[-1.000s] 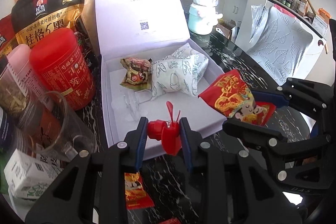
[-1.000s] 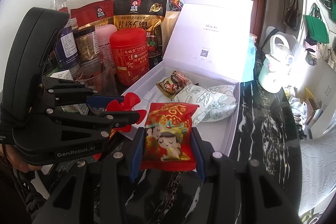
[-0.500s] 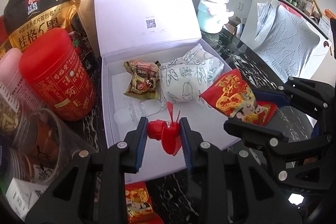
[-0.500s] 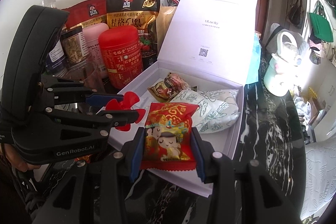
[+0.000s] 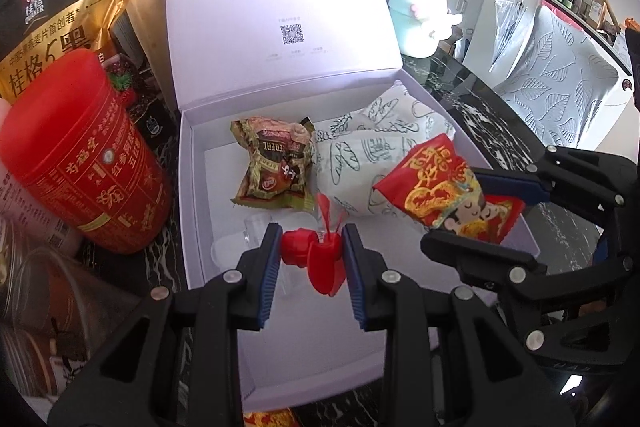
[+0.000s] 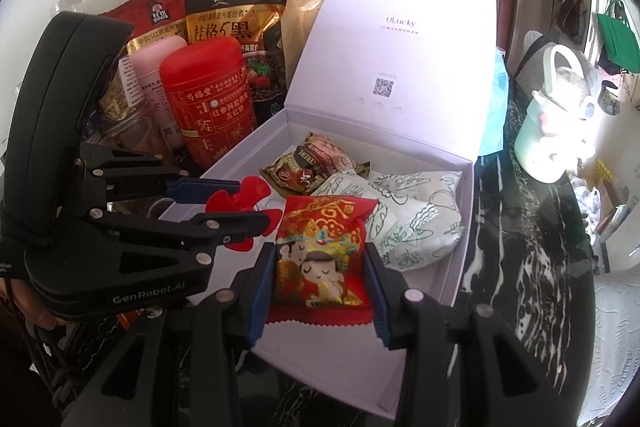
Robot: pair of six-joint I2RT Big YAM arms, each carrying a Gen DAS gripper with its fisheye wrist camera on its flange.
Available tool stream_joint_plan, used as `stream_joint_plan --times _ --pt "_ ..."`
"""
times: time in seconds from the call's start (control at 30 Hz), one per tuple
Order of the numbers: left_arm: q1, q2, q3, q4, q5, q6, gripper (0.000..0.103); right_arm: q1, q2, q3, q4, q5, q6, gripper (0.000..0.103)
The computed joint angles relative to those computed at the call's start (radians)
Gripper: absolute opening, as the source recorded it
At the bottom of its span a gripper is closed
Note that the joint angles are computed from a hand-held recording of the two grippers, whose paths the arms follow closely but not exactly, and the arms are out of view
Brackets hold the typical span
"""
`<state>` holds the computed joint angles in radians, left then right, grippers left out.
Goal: Organize objects
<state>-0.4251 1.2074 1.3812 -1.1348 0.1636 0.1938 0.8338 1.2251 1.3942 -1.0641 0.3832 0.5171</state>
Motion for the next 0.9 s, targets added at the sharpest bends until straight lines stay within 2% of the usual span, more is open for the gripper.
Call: stream_joint_plan --times 0.37,0.7,0.9 --pt "-0.019 0.031 -0.015 0.032 -0.011 0.005 0.029 -0.057 0.014 -0.019 0.023 -0.061 -0.024 0.043" --pt "-0.029 0.031 -0.031 0.047 -0.036 0.014 0.029 -0.056 0.009 -0.034 0.047 -0.055 -0.052 0.043" --pt "-0.036 0.021 -0.053 0.041 -0.055 0.028 0.029 -0.037 0.013 -0.034 0.031 -0.047 -0.059 0.043"
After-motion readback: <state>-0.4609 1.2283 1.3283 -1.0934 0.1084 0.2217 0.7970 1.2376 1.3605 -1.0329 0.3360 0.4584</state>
